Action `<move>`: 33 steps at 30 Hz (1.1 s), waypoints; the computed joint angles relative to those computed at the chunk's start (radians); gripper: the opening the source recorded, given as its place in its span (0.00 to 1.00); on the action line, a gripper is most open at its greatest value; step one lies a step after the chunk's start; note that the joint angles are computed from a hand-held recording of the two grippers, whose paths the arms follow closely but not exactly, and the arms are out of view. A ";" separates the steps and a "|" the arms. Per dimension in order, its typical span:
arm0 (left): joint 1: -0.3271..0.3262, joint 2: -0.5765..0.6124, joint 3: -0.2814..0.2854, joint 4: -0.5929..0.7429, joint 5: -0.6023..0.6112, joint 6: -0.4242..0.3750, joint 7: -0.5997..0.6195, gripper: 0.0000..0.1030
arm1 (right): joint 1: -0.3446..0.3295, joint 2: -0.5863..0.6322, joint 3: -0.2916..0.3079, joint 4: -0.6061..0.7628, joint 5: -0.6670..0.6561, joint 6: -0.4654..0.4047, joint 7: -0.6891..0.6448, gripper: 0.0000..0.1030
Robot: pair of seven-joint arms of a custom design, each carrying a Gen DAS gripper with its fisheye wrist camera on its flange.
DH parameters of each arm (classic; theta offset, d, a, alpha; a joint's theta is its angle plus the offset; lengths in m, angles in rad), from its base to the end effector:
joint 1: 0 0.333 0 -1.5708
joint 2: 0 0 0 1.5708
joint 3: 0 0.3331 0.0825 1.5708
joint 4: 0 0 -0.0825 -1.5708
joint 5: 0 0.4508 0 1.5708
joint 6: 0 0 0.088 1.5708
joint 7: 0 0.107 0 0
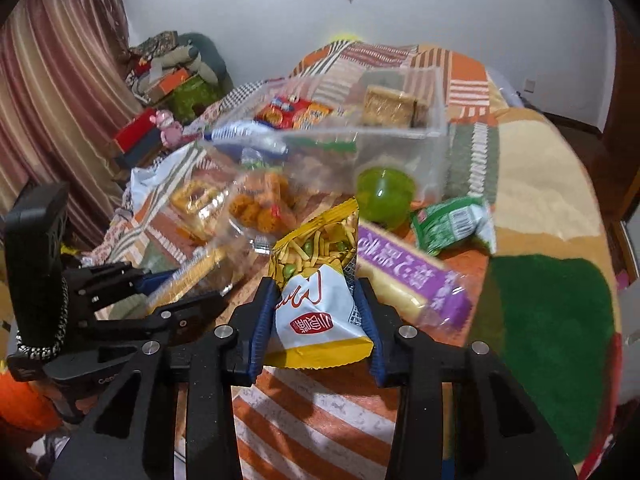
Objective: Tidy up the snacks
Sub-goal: 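Place the stick pack and yellow-white bag into the clear box, open both tools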
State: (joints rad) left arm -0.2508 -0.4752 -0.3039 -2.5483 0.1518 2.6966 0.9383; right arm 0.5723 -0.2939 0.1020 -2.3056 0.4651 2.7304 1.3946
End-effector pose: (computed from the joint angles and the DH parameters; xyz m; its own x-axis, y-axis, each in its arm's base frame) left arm 0.4142 -0.2672 0.4751 -0.0835 -0.9912 0.1027 -0.8083 0.0071 -0.5887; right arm 0.4464 0.3394 0.5313 0.5460 -0.7927 -0.2711 -0.7182 -0.2763 -0.6386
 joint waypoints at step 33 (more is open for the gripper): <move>0.222 0.038 -0.046 0.191 0.235 0.095 -0.096 0.35 | -0.017 0.137 0.008 0.190 -0.012 0.184 0.019 0.35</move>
